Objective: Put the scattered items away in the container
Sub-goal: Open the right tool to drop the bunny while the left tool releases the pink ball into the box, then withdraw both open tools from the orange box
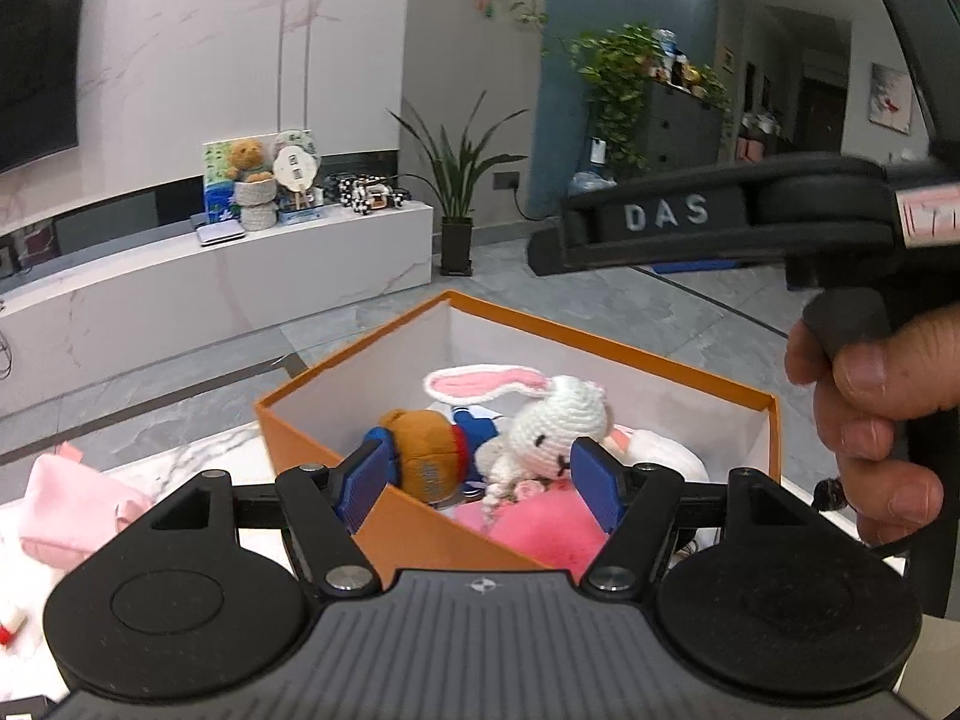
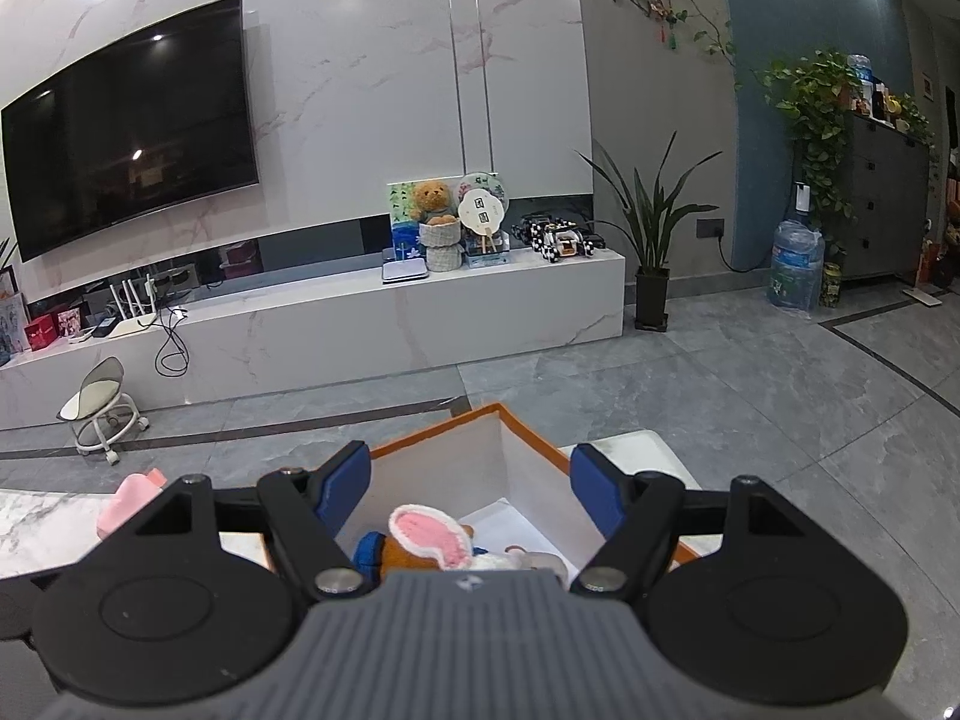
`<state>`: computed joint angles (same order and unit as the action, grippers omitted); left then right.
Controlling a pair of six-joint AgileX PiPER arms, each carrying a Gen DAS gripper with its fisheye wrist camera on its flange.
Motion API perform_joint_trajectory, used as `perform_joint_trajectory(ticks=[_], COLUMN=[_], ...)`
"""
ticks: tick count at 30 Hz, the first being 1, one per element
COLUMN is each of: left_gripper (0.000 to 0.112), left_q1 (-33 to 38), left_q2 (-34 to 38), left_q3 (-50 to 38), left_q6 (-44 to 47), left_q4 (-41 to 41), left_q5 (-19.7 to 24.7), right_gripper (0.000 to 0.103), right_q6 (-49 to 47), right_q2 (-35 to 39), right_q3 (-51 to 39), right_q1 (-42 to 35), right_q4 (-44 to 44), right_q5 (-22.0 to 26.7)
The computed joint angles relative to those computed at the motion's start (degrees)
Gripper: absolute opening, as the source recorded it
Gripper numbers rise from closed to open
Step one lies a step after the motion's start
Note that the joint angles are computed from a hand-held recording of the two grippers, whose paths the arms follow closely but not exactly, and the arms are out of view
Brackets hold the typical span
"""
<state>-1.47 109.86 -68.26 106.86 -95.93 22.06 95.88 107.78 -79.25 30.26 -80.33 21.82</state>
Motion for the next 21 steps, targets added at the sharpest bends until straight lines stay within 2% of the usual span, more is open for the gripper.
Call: perform_joint_trajectory(ticks=[21], left_gripper=[0.079], left_q1=[9.27], left_q2=[-8.29], left_q3=[8.0], left_q6=[1.89], left_q4=[5.51], left_q5=[1.94], right_gripper=[0.076], right_q6=[-4.79], right_q2=[4.76], right_q3=[-7.0], right_q1=[5.06], right_q4=[3.71], right_q5=[2.98])
